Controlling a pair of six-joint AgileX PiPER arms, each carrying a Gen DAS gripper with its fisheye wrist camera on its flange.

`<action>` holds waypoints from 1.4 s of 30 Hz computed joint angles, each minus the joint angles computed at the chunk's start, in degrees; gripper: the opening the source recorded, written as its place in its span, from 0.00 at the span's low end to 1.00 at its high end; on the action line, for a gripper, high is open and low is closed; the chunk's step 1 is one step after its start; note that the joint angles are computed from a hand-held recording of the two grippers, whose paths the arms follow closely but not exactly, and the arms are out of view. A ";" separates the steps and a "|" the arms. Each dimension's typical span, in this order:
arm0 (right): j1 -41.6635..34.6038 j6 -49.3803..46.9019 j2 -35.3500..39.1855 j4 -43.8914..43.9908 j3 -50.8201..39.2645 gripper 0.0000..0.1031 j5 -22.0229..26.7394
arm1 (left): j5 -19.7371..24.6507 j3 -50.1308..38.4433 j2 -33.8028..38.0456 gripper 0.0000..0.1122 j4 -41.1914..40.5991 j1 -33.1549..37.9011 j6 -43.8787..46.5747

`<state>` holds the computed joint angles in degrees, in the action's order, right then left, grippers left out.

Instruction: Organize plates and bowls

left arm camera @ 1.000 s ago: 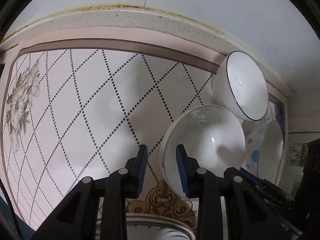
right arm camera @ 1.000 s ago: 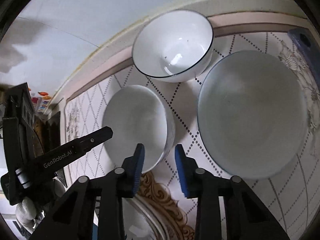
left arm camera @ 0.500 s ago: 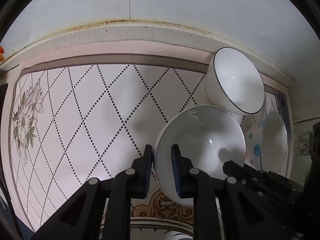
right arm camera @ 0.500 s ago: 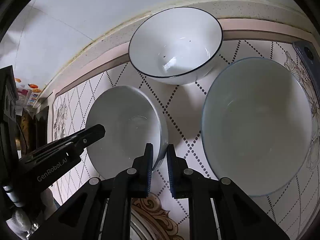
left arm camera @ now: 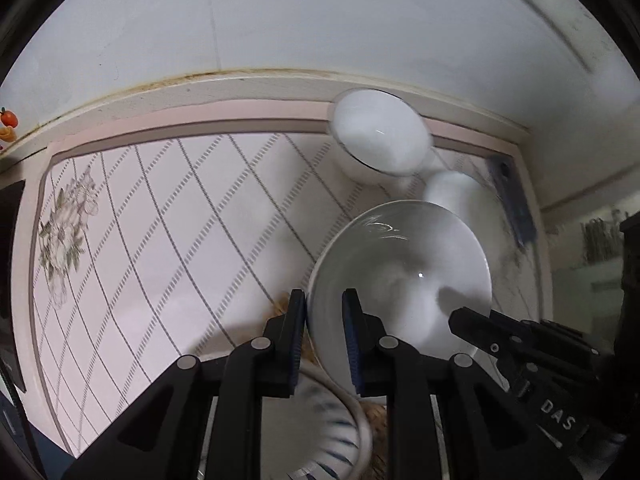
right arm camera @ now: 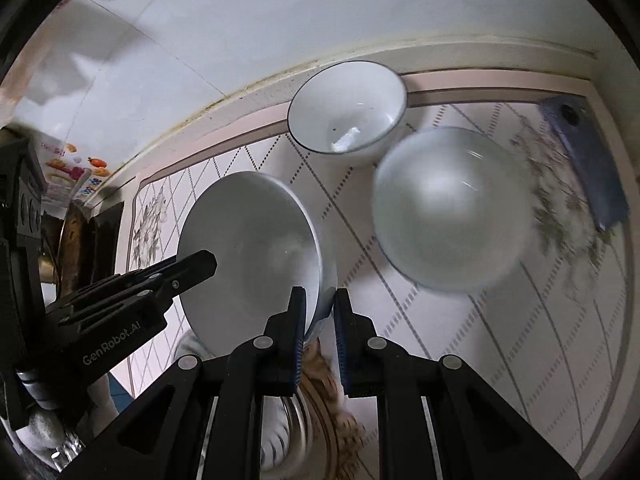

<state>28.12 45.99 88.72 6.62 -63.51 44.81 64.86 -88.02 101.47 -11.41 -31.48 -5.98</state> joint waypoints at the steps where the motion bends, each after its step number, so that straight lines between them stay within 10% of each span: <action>1: 0.58 0.98 -2.05 -0.50 1.37 0.15 0.70 | -0.30 1.63 -1.45 0.15 -0.29 -0.74 -0.01; 13: 9.13 15.81 -22.73 -3.59 22.28 0.15 3.58 | -5.43 13.69 -5.66 0.15 -1.73 -12.21 -3.77; 42: 9.28 17.46 -32.13 2.11 39.62 0.15 -0.90 | -8.00 13.91 0.66 0.15 2.34 -22.29 -9.19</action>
